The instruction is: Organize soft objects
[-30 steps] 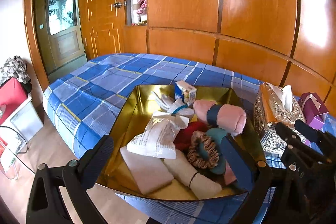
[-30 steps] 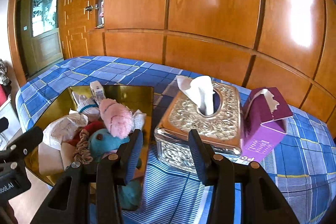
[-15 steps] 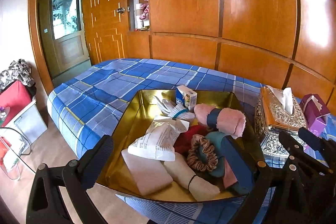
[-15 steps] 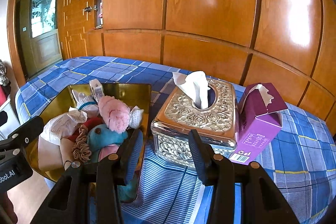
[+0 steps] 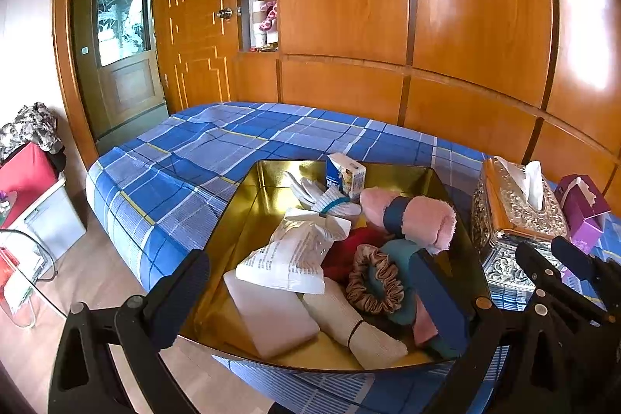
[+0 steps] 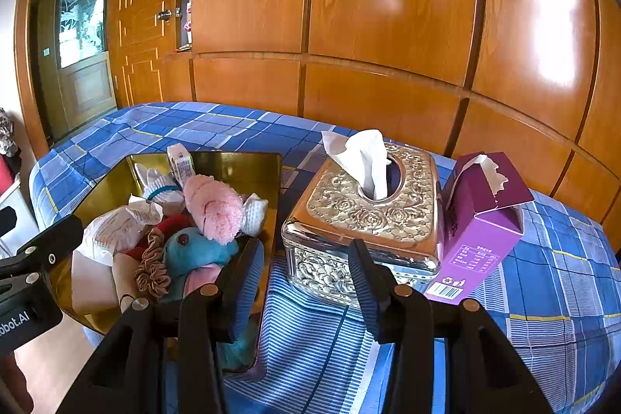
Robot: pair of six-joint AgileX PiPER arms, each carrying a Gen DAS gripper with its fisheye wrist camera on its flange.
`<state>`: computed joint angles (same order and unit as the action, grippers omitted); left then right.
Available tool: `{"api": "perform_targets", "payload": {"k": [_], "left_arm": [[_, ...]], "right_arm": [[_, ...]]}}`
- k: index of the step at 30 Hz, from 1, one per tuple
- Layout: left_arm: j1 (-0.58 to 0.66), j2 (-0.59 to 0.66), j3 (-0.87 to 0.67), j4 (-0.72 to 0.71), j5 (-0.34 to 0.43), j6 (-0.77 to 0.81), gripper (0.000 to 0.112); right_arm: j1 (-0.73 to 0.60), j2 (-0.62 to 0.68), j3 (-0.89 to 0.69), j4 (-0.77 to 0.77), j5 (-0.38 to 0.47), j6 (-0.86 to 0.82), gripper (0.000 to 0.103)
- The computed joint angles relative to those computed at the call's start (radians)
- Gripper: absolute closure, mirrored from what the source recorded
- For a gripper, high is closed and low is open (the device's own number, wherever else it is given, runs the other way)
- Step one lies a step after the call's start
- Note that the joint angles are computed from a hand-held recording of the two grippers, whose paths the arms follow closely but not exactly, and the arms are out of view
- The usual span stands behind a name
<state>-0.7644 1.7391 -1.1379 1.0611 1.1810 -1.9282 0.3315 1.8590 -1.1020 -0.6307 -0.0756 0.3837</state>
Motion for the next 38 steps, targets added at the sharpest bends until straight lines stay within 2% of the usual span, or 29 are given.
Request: {"api": "perform_targets", "payload": {"k": [5,9,15,23,26,32,38], "left_arm": [[-0.001,0.001,-0.002,0.001,0.002,0.002,0.01],[-0.001,0.0,-0.001,-0.001,-0.001,0.003,0.01],[-0.001,0.0,-0.001,-0.004,-0.001,0.006,0.01],[0.002,-0.002,0.002,-0.009,-0.014,0.011,0.01],[0.002,-0.003,0.004,-0.009,-0.018,0.011,0.01],[0.004,-0.007,0.013,-0.007,-0.038,0.011,0.01],[0.001,-0.011,0.025,0.006,-0.05,-0.003,0.01]], "right_arm": [[0.002,0.001,0.0,0.025,0.0,-0.024,0.058],[0.001,0.004,-0.003,-0.066,0.003,0.062,0.058],[0.001,0.006,-0.005,-0.077,0.004,0.072,0.058],[0.001,0.007,-0.006,-0.069,0.005,0.064,0.058],[0.001,0.006,-0.003,-0.015,0.002,0.009,0.058],[-0.003,0.005,-0.001,-0.039,-0.002,0.031,0.058],[-0.026,-0.026,0.026,-0.044,-0.041,0.037,0.058]]}}
